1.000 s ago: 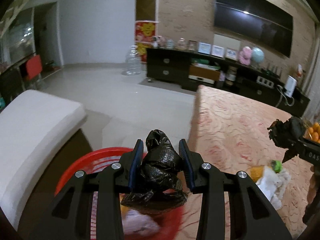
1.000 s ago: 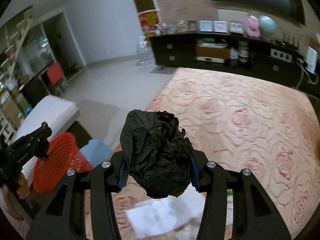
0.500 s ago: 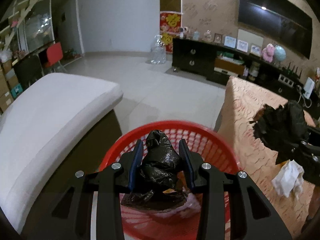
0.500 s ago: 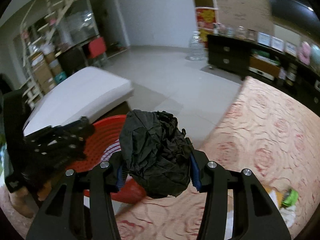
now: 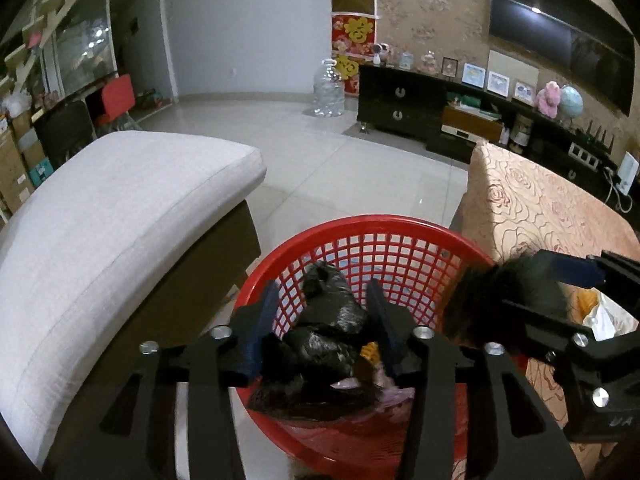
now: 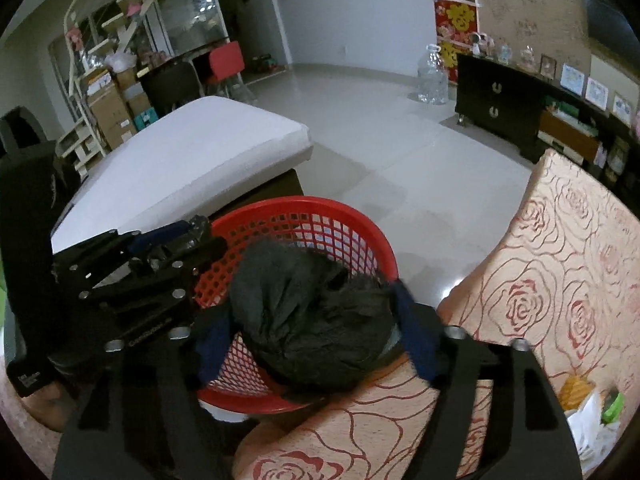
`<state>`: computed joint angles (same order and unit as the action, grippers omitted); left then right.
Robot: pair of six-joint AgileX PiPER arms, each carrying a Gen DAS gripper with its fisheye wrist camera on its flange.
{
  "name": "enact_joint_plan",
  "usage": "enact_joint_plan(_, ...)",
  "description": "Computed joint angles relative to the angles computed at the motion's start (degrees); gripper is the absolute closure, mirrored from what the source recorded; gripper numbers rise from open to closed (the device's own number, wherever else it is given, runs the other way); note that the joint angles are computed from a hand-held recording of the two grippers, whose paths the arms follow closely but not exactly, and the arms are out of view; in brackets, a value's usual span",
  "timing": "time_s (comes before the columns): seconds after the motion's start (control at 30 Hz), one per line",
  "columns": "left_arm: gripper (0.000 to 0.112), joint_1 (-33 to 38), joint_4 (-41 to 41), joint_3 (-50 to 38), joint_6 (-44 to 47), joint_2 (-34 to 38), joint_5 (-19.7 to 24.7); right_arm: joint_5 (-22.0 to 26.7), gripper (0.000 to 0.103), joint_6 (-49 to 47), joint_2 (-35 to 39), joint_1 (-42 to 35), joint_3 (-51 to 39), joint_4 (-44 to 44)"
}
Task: Collect trash
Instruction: 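Drop the black bags into the wastebasket with both tools, then move both tools back toward the table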
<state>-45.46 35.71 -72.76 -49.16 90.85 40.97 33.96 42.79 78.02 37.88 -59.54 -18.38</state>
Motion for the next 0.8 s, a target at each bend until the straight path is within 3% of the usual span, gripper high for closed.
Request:
enact_joint_plan(0.2,0.045,0.26,1.53,1.16,-1.36,-0.70,-1.33,-0.97,0.024,-1.12,-1.75,-2.44,1.06,2.36)
enact_joint_plan(0.47,0.041,-0.08,3.49,2.55,-4.43,-1.97,-3.62,0.60,0.024,1.64,-6.76,-4.54,3.03,-0.86)
enact_joint_plan(0.8,0.040,-4.32,5.06,1.12,-6.07,-1.52,-5.07,10.39,0.024,8.61,-19.10,-6.83,7.57,-10.33)
